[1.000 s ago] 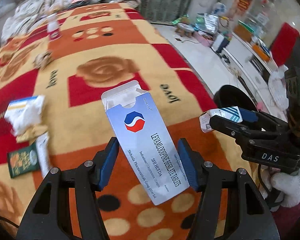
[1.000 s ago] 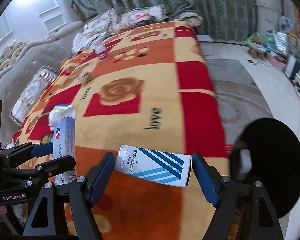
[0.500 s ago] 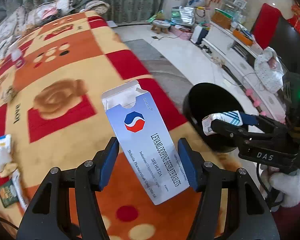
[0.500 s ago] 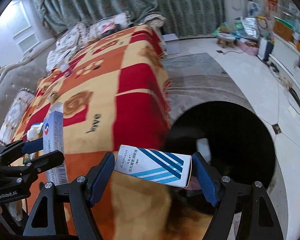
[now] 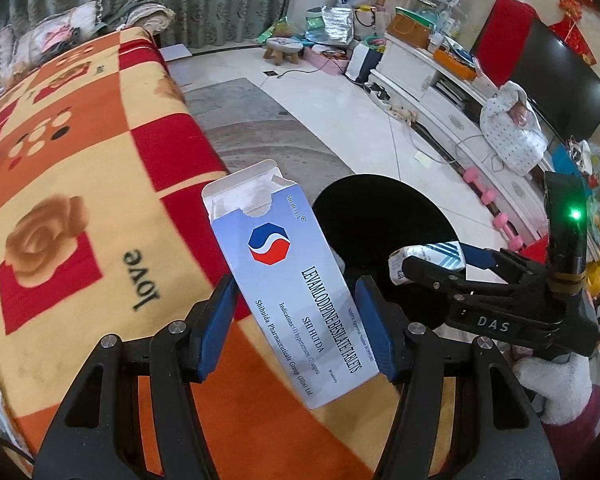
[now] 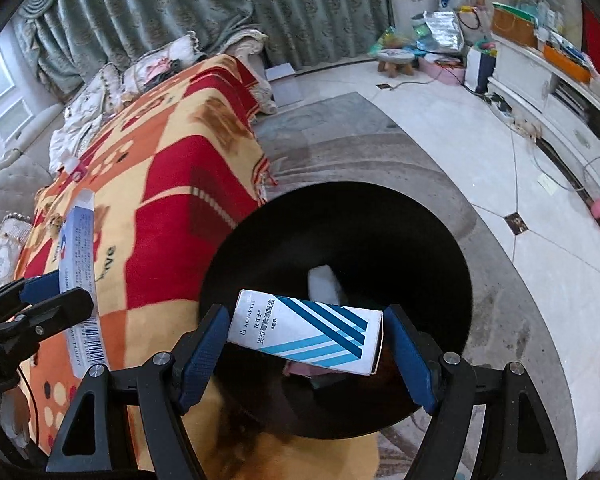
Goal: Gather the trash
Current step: 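Lift both boxes and carry them over the black bin, then open both tools over the black bin to drop the two boxes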
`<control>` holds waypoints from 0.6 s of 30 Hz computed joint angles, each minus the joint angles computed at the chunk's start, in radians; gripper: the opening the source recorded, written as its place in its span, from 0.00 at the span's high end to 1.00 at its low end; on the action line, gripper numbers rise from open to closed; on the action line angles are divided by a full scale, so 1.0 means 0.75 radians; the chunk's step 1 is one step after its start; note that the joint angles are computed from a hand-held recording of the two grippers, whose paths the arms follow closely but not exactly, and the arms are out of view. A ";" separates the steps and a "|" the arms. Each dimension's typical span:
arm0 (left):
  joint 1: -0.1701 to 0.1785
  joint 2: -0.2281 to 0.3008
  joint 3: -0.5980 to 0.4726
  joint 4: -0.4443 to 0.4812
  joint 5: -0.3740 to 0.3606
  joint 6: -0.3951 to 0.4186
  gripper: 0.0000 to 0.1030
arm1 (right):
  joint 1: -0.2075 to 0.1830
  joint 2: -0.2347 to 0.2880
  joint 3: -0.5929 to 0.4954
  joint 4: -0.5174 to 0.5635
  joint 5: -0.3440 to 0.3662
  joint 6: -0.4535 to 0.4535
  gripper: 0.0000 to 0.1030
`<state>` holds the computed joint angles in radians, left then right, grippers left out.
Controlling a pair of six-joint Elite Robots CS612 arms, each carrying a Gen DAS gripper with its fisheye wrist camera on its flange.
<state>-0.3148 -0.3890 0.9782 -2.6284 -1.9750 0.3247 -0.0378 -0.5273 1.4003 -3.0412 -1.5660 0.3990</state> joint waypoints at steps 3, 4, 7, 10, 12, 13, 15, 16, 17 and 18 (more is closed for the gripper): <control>-0.007 0.009 -0.015 0.012 -0.004 0.003 0.42 | -0.006 0.005 -0.004 0.008 -0.005 0.009 0.26; -0.010 0.012 -0.021 0.016 -0.004 0.003 0.42 | -0.009 0.007 -0.004 0.008 -0.006 0.015 0.26; -0.015 0.019 -0.033 0.025 -0.012 0.004 0.42 | -0.015 0.010 -0.005 -0.001 0.001 0.031 0.25; -0.018 0.028 -0.047 0.037 -0.029 -0.002 0.42 | -0.018 0.009 0.002 -0.011 -0.010 0.053 0.25; -0.019 0.039 -0.069 0.054 -0.049 -0.003 0.42 | -0.021 0.009 0.007 -0.020 -0.013 0.064 0.24; -0.019 0.042 -0.075 0.058 -0.057 -0.005 0.42 | -0.022 0.007 0.014 -0.032 -0.013 0.072 0.21; -0.019 0.051 -0.091 0.064 -0.071 -0.008 0.41 | -0.026 0.006 0.025 -0.058 -0.008 0.081 0.18; -0.019 0.056 -0.098 0.066 -0.084 -0.012 0.41 | -0.027 0.005 0.028 -0.067 -0.007 0.083 0.15; -0.019 0.060 -0.104 0.069 -0.096 -0.016 0.41 | -0.029 0.004 0.033 -0.078 -0.004 0.085 0.14; -0.019 0.062 -0.110 0.074 -0.104 -0.018 0.41 | -0.030 0.003 0.037 -0.087 -0.006 0.088 0.14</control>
